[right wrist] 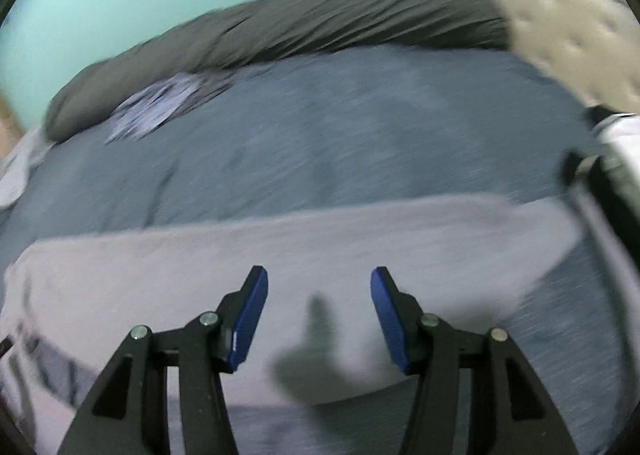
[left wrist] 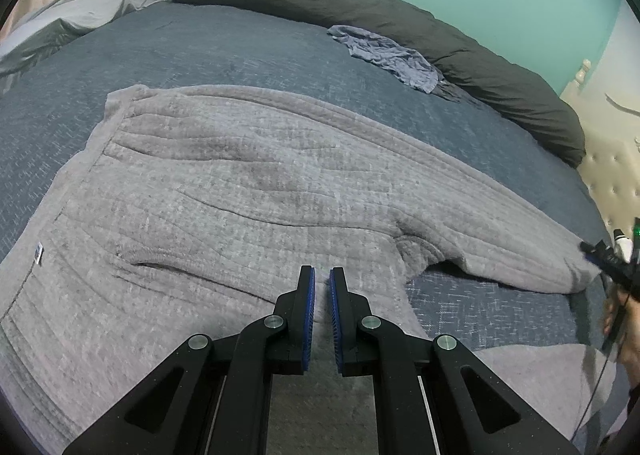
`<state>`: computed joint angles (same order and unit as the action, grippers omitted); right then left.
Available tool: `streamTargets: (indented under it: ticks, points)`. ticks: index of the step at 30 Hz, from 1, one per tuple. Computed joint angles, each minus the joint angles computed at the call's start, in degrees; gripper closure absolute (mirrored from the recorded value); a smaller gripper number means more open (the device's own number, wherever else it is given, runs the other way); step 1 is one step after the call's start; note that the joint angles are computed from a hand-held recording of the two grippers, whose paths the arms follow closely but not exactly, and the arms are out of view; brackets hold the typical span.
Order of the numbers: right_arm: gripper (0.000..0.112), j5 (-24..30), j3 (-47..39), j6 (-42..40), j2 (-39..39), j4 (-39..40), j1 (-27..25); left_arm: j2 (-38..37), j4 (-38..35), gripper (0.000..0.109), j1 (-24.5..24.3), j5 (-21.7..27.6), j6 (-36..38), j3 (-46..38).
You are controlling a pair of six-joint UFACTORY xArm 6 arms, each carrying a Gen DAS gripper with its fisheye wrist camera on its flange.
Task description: Fold clothes
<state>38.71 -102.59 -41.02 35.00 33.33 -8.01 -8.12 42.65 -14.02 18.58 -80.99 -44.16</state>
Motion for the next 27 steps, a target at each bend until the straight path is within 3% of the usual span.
streamTargets:
  ticks: [12,17,22,27]
  points:
    - [0.058,0.71,0.7,5.62,2.53,-5.5,3.02,-1.0,-1.43,0.101,0.69,-0.78,2.36,0.87]
    - [0.058,0.37,6.83,-1.06,-3.21,1.92,4.32,-1.91,-1.87,0.101,0.69,-0.32,2.72,1.49]
    - [0.058,4.49,12.23,-8.62,-8.39,8.95,8.33,-2.83,-3.01,0.101,0.67,-0.21,4.1,2.26]
    - [0.058,6.7,12.7,-9.55,-9.26,11.47,13.27,-3.38,-5.07,0.101,1.04,-0.68,5.85,3.38]
